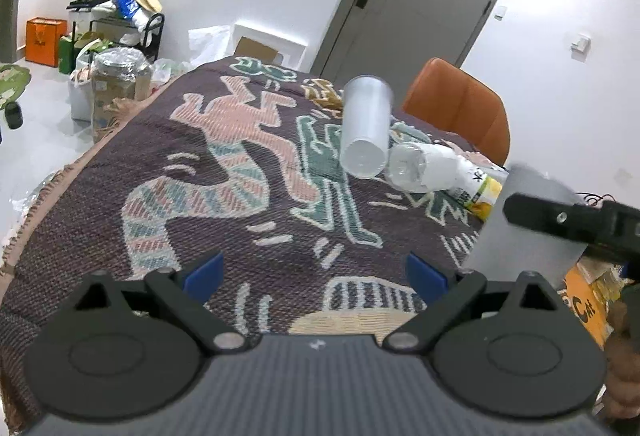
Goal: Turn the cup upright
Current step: 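Rotate the right tool to turn the held cup rim-up, then lower the upright cup onto the blanket with the right gripper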
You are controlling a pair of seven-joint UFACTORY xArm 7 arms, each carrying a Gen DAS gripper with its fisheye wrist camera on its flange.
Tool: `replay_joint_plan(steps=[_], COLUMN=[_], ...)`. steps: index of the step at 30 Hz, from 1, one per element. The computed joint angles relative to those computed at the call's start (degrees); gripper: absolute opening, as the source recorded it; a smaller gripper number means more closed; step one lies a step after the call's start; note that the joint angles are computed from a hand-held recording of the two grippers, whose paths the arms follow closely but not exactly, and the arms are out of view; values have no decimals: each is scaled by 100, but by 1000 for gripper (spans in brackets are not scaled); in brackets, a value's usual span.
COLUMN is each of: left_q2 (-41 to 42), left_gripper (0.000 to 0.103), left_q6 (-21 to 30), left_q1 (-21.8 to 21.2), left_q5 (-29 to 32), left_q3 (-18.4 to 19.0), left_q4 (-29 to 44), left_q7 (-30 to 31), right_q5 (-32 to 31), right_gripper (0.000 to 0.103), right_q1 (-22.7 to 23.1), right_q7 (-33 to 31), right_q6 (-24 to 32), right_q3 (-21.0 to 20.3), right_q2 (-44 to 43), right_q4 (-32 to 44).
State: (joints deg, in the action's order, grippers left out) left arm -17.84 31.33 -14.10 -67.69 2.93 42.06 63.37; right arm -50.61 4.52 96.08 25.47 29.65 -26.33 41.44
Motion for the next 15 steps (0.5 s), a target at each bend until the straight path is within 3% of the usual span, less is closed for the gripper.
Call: replay_joint_plan(steps=[6, 15], left_q2=[-228, -362], left_gripper=[96, 96], left_q6=[-61, -151], left_q1=[-64, -110], left_q5=[-130, -218], left_q3=[11, 74], left_q4=[-123, -259], left_q7=[122, 158], right_q5=[-920, -1444], right_gripper=[74, 74], right_q1=[-100, 443], right_q7=[79, 227], right_q6=[834, 1719], right_q3=[571, 474], right_q2=[-118, 106], right_q4=[233, 235])
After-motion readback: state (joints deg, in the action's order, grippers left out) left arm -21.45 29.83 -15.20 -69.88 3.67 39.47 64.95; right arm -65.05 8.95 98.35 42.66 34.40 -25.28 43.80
